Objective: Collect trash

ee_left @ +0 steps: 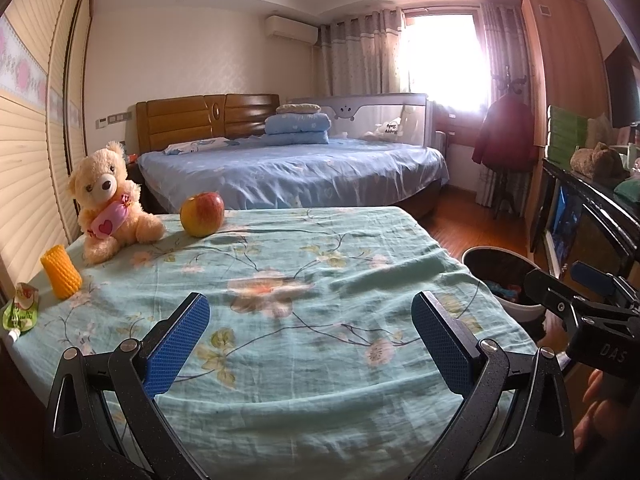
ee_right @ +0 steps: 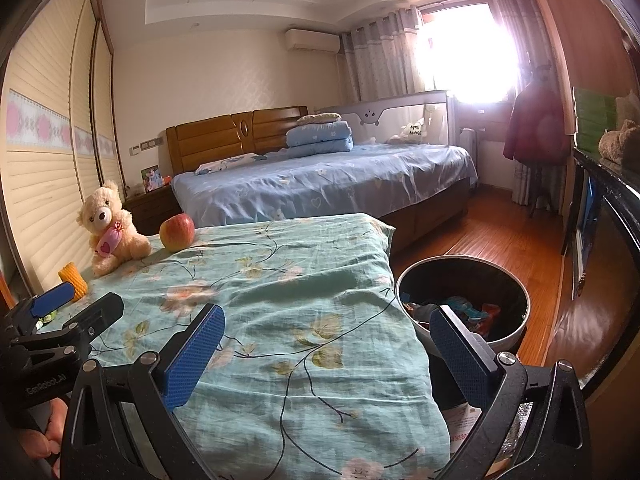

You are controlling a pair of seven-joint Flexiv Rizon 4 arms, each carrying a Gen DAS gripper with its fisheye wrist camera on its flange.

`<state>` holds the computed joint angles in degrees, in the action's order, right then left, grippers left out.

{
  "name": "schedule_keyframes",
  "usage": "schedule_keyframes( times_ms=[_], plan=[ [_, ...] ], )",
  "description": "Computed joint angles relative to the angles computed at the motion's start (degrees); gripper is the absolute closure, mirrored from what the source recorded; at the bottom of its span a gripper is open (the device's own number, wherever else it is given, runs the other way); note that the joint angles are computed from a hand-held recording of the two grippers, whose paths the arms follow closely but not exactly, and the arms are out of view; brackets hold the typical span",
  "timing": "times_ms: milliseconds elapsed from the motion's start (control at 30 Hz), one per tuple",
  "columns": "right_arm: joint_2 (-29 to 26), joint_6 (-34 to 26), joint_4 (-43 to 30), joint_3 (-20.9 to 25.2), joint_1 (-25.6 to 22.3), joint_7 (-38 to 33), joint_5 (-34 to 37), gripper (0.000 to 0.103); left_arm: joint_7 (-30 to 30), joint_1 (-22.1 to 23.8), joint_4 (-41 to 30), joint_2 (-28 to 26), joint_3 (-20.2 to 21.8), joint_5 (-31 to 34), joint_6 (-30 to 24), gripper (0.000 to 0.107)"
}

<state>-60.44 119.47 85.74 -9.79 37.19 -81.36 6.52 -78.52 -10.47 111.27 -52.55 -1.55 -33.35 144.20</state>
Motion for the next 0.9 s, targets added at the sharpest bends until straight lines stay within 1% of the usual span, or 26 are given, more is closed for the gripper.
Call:
schedule_keyframes(
  times_ms=[633,800,900],
  plan=[
    [-0.44,-1.84,-1.09,1.42,-1.62,1.67,-2.75,0.0,1.0,-0.21,-1.26,-0.48,0.26,-0.72,-1.89,0.004],
    [-0.67,-3.26,-1.87,1.78,-2.23,2.62,-4.42,0.0,1.32,-0.09,-1.71,-0.61,0.32,-1.09,-3.01,0.004],
    [-0.96,-4.99,-2.88,2.32,-2.89,3.56,-5.96,0.0,0.87,0.72,-1.96,-0.64,0.1,-0.88,-4.75,0.004]
  ],
)
